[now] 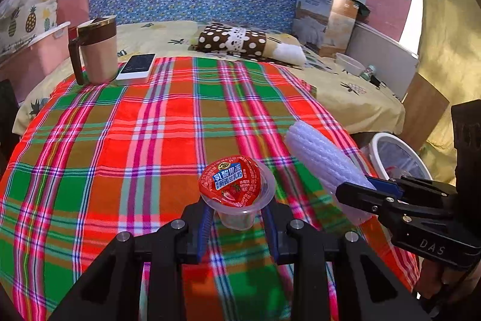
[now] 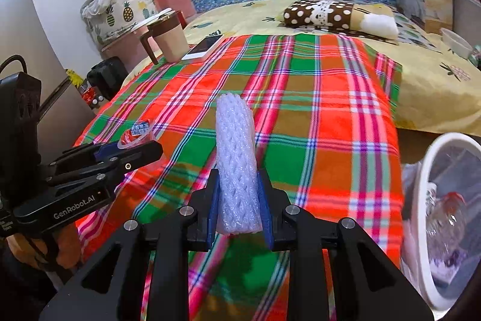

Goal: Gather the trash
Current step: 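Carry the jelly cup and foam sleeve over the white bin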

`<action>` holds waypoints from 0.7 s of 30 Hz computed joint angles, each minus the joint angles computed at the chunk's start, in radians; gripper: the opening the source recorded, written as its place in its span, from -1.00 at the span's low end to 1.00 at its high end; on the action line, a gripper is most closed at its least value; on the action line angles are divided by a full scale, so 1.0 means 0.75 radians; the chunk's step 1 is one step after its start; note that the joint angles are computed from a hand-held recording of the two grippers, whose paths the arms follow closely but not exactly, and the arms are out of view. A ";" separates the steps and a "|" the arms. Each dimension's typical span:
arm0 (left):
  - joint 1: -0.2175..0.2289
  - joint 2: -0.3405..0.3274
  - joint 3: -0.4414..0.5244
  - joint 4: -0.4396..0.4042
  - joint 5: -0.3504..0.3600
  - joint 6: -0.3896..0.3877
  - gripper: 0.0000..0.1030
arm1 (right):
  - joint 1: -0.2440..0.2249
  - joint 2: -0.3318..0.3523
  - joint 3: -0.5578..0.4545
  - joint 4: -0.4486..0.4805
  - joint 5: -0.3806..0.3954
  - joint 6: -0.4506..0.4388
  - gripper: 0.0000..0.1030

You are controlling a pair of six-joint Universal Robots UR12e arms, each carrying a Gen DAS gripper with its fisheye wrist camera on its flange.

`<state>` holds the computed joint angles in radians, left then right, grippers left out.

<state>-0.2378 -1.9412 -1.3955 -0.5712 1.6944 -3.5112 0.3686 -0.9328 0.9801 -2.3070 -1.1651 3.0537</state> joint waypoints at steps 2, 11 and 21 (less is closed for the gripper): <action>-0.010 0.004 -0.002 -0.002 0.002 0.006 -0.40 | -0.004 -0.014 0.022 -0.020 0.000 0.015 -0.49; -0.051 0.015 0.001 0.004 0.018 0.022 -0.40 | -0.014 -0.076 0.127 -0.115 -0.024 0.070 -0.49; -0.081 -0.005 0.039 0.010 -0.008 0.055 -0.40 | -0.031 -0.114 0.192 -0.194 -0.065 0.131 -0.49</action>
<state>-0.2985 -1.9447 -1.3661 -0.5637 1.6888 -3.4701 0.3455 -1.0185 1.1244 -2.4525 -1.2136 3.1520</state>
